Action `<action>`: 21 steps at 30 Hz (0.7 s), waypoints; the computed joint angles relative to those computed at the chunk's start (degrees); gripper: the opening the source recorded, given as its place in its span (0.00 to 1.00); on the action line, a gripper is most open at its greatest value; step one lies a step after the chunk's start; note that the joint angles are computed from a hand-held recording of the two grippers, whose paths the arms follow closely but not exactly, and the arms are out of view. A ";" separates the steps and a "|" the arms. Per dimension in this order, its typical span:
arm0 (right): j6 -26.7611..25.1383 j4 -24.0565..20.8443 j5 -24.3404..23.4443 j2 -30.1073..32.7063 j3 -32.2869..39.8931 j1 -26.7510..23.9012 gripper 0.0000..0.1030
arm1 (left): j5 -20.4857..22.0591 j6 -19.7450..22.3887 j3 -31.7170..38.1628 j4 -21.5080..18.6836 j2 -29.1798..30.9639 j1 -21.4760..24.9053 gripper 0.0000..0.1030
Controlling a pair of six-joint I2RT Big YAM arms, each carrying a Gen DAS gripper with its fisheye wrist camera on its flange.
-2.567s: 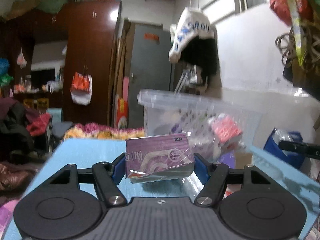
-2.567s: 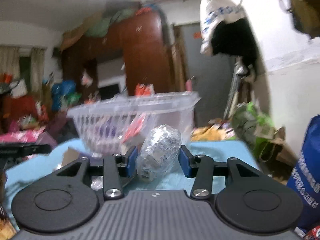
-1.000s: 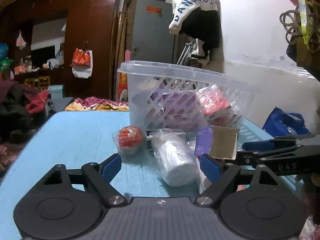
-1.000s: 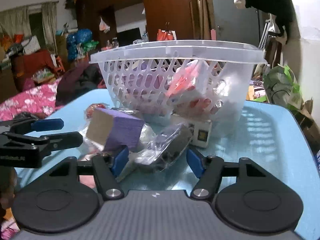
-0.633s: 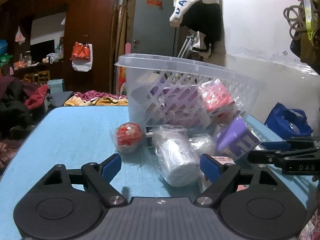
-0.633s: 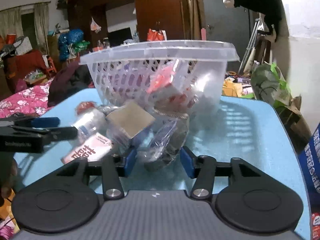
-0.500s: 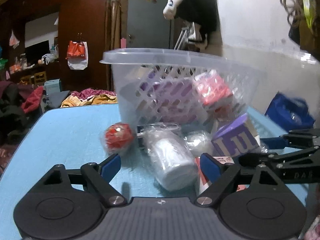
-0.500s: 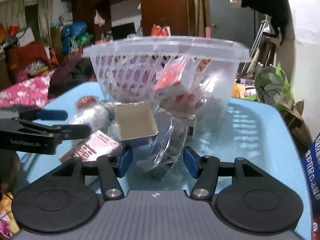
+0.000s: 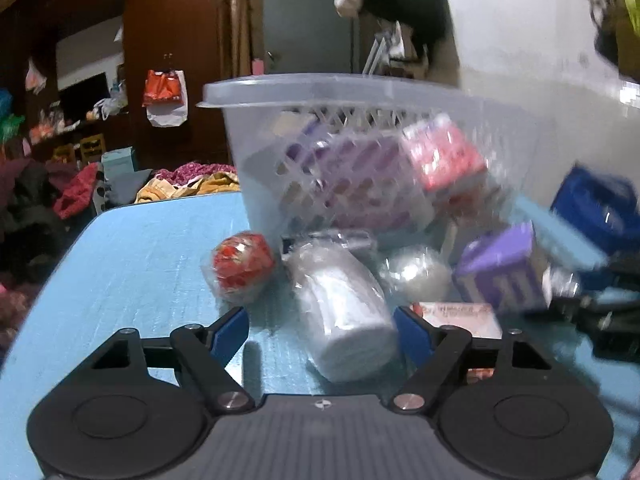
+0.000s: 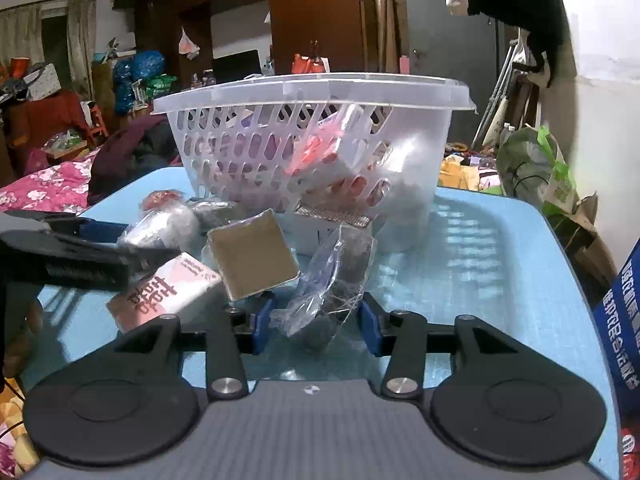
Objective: Organize objects
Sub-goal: 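Grasp clear bag with dark item with right tool while left tool grasps wrapped white roll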
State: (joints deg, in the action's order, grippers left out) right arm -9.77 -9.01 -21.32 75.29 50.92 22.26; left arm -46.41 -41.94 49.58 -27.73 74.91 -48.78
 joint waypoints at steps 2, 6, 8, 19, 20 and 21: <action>0.23 -0.29 0.19 0.39 0.51 0.01 0.48 | -0.35 0.92 -0.43 0.82 -0.32 -0.28 0.77; 1.59 1.77 -0.13 0.32 -0.18 -0.51 0.43 | 3.08 2.36 -2.98 5.57 -2.37 0.47 0.54; 1.76 3.38 -0.32 -0.13 -1.05 -0.72 0.42 | 3.26 3.11 -5.07 9.58 -3.81 0.34 0.53; 6.55 18.09 -3.63 -2.64 -7.45 -2.35 0.40 | -3.11 10.53 -10.19 25.58 -5.11 -2.95 0.53; 7.15 19.56 -3.79 -2.76 -7.97 -2.49 0.40 | -3.06 9.56 -9.86 24.61 -4.99 -2.81 0.53; 7.39 20.57 -3.77 -2.86 -8.34 -2.49 0.40 | -2.91 8.87 -9.56 23.81 -4.92 -2.61 0.53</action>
State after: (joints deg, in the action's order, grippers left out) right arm -2.38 11.56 -25.10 72.42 42.58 19.76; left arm -49.32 -33.07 40.02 -3.91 69.99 -51.39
